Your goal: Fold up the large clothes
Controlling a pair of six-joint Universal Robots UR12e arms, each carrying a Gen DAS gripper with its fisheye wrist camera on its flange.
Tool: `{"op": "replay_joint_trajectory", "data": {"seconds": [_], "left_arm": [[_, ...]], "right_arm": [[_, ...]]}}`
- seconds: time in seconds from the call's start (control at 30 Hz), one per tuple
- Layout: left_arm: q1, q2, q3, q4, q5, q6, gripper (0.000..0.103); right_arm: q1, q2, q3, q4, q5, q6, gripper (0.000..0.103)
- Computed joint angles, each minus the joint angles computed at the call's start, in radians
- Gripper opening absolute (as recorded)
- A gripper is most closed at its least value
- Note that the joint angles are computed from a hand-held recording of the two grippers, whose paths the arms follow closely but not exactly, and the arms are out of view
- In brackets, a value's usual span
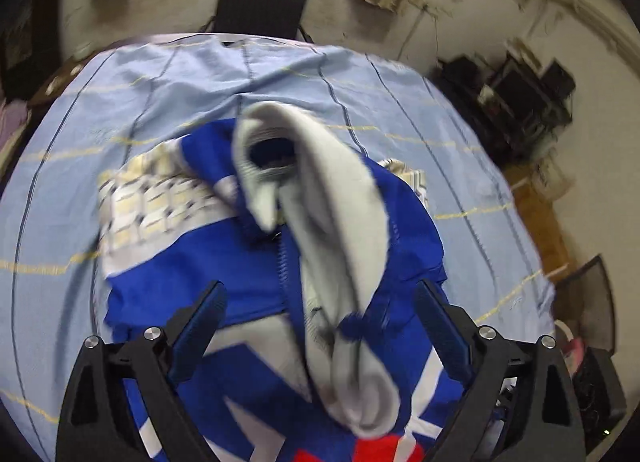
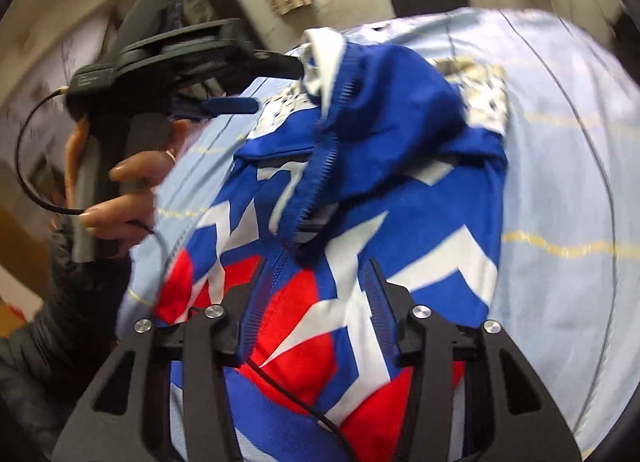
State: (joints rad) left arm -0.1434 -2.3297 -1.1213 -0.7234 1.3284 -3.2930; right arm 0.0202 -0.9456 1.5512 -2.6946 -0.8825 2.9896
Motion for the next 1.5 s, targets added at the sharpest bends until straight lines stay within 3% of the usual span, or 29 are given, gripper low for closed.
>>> {"op": "replay_joint_trajectory", "data": {"seconds": [0.13,0.17,0.2,0.27,0.37,0.43,0.5,0.57,0.6,0.7,0.77,0.8,0.87,0.97,1.03,1.1,1.13,1.2,1.27,1.33,1.4,1.5], "left_arm": [[-0.014,-0.087,0.147,-0.133,-0.005,-0.035,0.091],[-0.011,-0.104,0.172,-0.15,-0.026,-0.057,0.076],[-0.006,-0.111,0.18,-0.162,-0.051,-0.064,0.055],[0.009,-0.118,0.182,-0.18,-0.126,-0.072,0.03],[0.019,-0.097,0.143,-0.129,-0.132,-0.073,0.02],[0.024,-0.076,0.109,-0.085,-0.129,-0.059,0.015],[0.031,-0.048,0.067,-0.035,-0.148,-0.056,0.011],[0.039,-0.019,0.019,0.029,-0.163,-0.055,0.009],[0.043,-0.001,-0.009,0.061,-0.162,-0.059,0.008],[0.067,0.06,-0.119,0.195,-0.203,-0.093,0.008],[0.092,0.096,-0.205,0.284,-0.299,-0.125,0.012],[0.098,0.11,-0.25,0.31,-0.324,-0.138,0.017],[0.095,0.129,-0.308,0.271,-0.301,-0.14,0.022],[0.091,0.132,-0.358,0.213,-0.267,-0.156,0.024],[0.104,0.133,-0.388,0.222,-0.305,-0.186,0.027],[0.114,0.143,-0.413,0.255,-0.311,-0.212,0.037],[0.116,0.151,-0.422,0.274,-0.3,-0.215,0.038],[0.116,0.168,-0.436,0.322,-0.263,-0.214,0.041],[0.114,0.174,-0.432,0.365,-0.254,-0.211,0.045],[0.108,0.168,-0.416,0.382,-0.251,-0.214,0.047],[0.1,0.154,-0.381,0.358,-0.231,-0.195,0.059],[0.077,0.128,-0.318,0.265,-0.105,-0.181,0.059]], "right_arm": [[-0.022,0.025,-0.015,-0.011,0.094,0.11,0.057],[-0.021,0.032,-0.025,0.005,0.109,0.119,0.059],[-0.015,0.04,-0.043,0.032,0.113,0.116,0.061],[0.004,0.057,-0.08,0.072,0.102,0.091,0.068],[0.03,0.084,-0.133,0.109,0.085,0.069,0.076],[0.042,0.099,-0.161,0.144,0.078,0.061,0.076],[0.063,0.107,-0.181,0.168,-0.003,0.045,0.062],[0.07,0.112,-0.197,0.168,-0.057,0.036,0.011],[0.07,0.112,-0.199,0.149,-0.072,0.04,0.006],[0.064,0.073,-0.16,-0.056,-0.204,0.089,0.006],[0.05,0.037,-0.128,-0.124,-0.214,0.047,0.007],[0.049,0.021,-0.113,-0.121,-0.216,0.005,0.008],[0.058,-0.006,-0.071,-0.097,-0.28,-0.073,0.019],[0.068,-0.007,-0.051,0.044,-0.335,-0.139,0.022],[0.052,-0.013,-0.028,0.063,-0.305,-0.108,0.025],[0.02,-0.03,0.0,0.035,-0.216,-0.038,0.037],[0.008,-0.033,0.004,0.023,-0.177,-0.01,0.047],[-0.012,-0.034,0.003,-0.014,-0.098,0.066,0.054],[-0.028,-0.016,-0.02,-0.041,-0.013,0.171,0.068],[-0.02,0.018,-0.073,-0.037,0.038,0.258,0.069],[-0.004,0.048,-0.129,0.004,0.056,0.278,0.07],[0.024,0.09,-0.21,0.12,0.043,0.256,0.066]]}}
